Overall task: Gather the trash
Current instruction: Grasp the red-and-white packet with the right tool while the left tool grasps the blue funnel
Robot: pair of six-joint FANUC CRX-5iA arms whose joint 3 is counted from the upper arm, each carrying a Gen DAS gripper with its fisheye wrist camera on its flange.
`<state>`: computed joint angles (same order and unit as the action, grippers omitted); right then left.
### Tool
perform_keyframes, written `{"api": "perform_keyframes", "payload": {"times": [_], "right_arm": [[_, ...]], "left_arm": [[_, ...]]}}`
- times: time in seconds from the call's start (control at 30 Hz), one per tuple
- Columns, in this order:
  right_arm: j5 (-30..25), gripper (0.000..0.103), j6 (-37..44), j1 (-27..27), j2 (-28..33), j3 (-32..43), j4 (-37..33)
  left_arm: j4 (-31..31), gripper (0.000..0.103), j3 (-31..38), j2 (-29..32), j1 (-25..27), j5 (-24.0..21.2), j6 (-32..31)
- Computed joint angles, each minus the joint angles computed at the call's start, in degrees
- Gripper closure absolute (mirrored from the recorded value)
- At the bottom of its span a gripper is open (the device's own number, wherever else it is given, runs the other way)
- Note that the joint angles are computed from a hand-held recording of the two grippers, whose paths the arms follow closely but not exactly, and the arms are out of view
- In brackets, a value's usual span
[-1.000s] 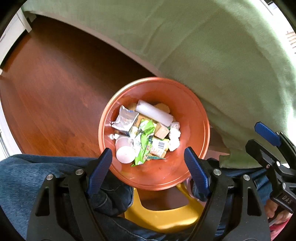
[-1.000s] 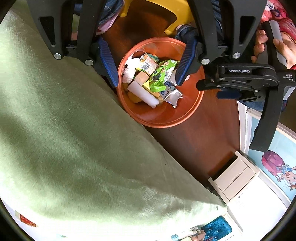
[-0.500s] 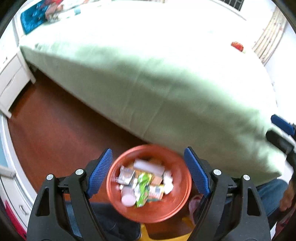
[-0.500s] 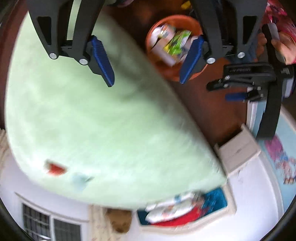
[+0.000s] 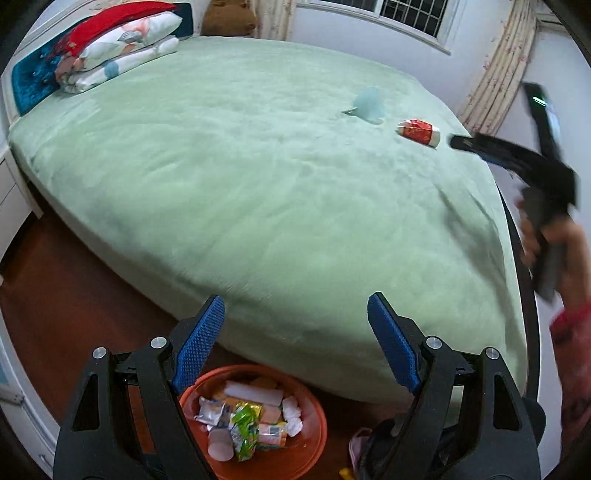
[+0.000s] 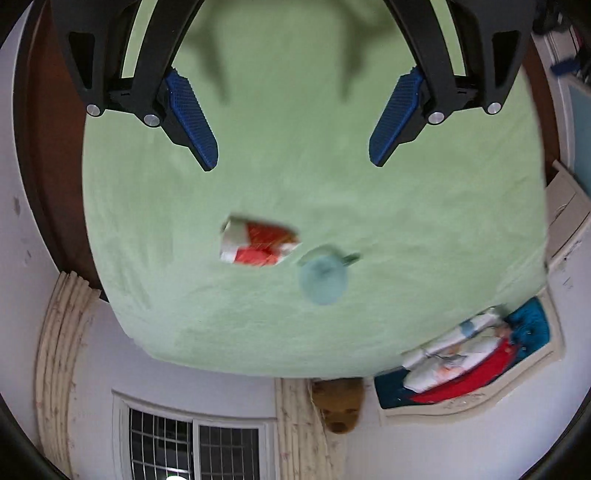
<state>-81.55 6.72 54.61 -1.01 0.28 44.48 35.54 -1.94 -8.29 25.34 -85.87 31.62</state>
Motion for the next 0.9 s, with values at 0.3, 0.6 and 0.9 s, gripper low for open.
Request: {"api": "perform_keyframes", "payload": {"times": [0.3,0.6,0.9], "right_arm": [[3.73,0.019,19.76,-14.84,6.97,6.57,-7.28],[6.68,0.069,31.92,-18.97,10.00,10.21,-14.43],[8.81,0.099,27.73,-16.91,7.76,7.64,-13.71]], "left_arm": [[-2.27,0.025,2.16,2.07,-4.28,2.68,4.55],[-5.49,0.025,4.47,3.98,-6.74,3.81,8.09],[-5.00,0.025,4.77,3.93,-7.00,3.62,8.43]]}}
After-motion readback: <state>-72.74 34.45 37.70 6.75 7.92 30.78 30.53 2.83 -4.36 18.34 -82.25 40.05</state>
